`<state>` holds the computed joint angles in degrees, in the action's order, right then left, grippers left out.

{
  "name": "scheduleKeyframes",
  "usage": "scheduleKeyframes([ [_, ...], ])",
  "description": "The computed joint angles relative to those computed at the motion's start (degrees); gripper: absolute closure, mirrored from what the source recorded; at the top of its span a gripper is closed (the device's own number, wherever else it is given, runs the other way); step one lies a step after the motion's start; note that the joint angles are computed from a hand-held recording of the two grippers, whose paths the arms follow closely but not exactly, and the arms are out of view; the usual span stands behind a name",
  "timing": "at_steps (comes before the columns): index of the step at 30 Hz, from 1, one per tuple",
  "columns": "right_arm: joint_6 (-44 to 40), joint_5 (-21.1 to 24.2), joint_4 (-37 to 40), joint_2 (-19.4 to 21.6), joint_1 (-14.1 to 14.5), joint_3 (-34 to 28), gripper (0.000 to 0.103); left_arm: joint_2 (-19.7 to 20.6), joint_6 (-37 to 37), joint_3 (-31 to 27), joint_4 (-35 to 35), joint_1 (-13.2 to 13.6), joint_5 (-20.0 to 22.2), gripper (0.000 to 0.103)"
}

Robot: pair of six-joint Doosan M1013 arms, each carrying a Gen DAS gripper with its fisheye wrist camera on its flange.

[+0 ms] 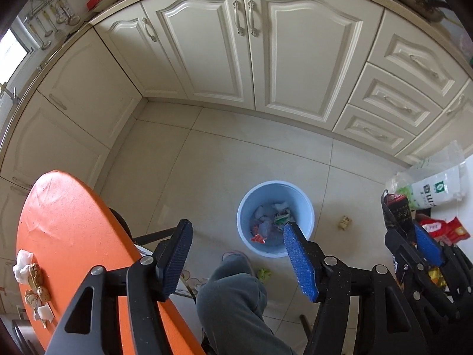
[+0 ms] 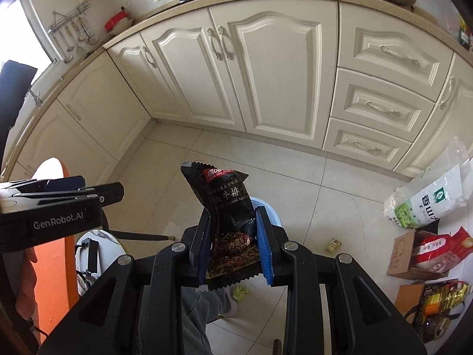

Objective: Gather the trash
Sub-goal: 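Carry the black packet and red wrapper over the bucket and release both, then move both open tools back toward the remaining trash on the table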

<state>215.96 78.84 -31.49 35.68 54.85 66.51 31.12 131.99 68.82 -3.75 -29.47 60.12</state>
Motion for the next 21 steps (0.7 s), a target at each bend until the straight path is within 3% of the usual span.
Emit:
scheduleKeyframes([
  [8, -2.35, -1.5, 0.19, 0.68, -0.94, -0.85, 0.071, 1.58, -2.45, -2.07, 1.63, 0.22, 2.05, 0.043],
  [14, -0.35, -2.13, -1.72, 0.58, -1.35, -0.9, 0.038, 1.4, -3.8, -2.52, 1.15, 0.77, 1.57, 0.043],
  [16, -0.96, -1.6, -2.1, 0.78, -1.39, -1.33, 0.023, 0.7, -3.44, -1.73, 0.73, 1.08, 1.54, 0.043],
  [21, -0.91, -1.89, -1.63, 0.83, -1.38, -1.5, 0.021, 0.61, -3.88, -2.11, -0.79, 1.82, 2.79, 0.043],
])
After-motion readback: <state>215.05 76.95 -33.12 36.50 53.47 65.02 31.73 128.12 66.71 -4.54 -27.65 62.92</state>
